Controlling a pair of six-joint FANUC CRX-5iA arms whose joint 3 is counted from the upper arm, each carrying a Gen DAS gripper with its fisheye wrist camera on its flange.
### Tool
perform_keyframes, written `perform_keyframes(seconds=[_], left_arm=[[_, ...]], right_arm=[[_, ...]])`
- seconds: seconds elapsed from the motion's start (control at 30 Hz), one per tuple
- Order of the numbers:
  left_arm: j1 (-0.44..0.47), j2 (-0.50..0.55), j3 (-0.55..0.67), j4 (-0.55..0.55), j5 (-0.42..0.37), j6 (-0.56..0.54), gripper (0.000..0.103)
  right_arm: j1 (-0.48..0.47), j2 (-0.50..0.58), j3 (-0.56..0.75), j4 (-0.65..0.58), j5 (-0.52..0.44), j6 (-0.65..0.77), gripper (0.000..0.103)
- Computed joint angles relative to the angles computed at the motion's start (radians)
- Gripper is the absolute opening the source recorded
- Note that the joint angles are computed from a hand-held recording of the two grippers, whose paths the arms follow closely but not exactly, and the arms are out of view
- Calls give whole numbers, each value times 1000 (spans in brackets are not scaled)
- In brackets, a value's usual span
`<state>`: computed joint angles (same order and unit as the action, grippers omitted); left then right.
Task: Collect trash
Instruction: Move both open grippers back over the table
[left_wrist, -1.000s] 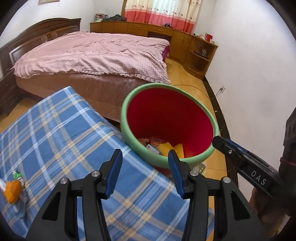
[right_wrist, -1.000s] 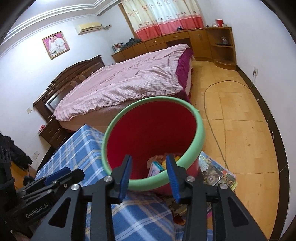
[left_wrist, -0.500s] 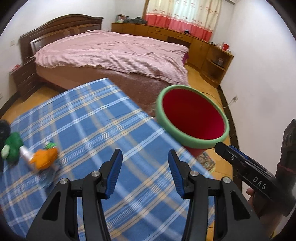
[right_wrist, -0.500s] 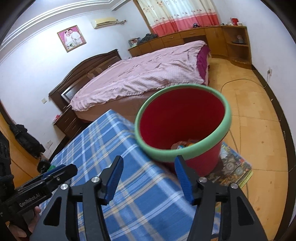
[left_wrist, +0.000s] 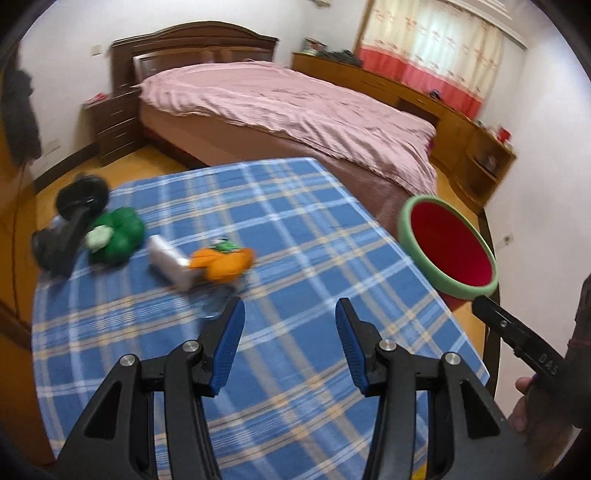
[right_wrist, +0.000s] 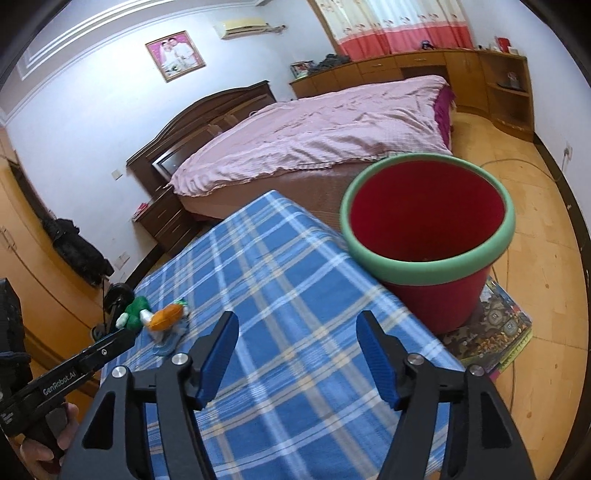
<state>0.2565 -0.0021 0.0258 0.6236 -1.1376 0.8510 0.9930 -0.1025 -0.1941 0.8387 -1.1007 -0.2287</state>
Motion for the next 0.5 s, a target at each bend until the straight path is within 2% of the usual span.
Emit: perform_keyframes(seconds=[0.27, 0.5], left_arm=[[91, -52, -71, -7, 66, 22, 51], [151, -45, -76, -42, 76, 76, 51]], right_arm=[[23, 41, 54, -9, 33, 28, 73], [27, 88, 108, -37, 70, 75, 77]])
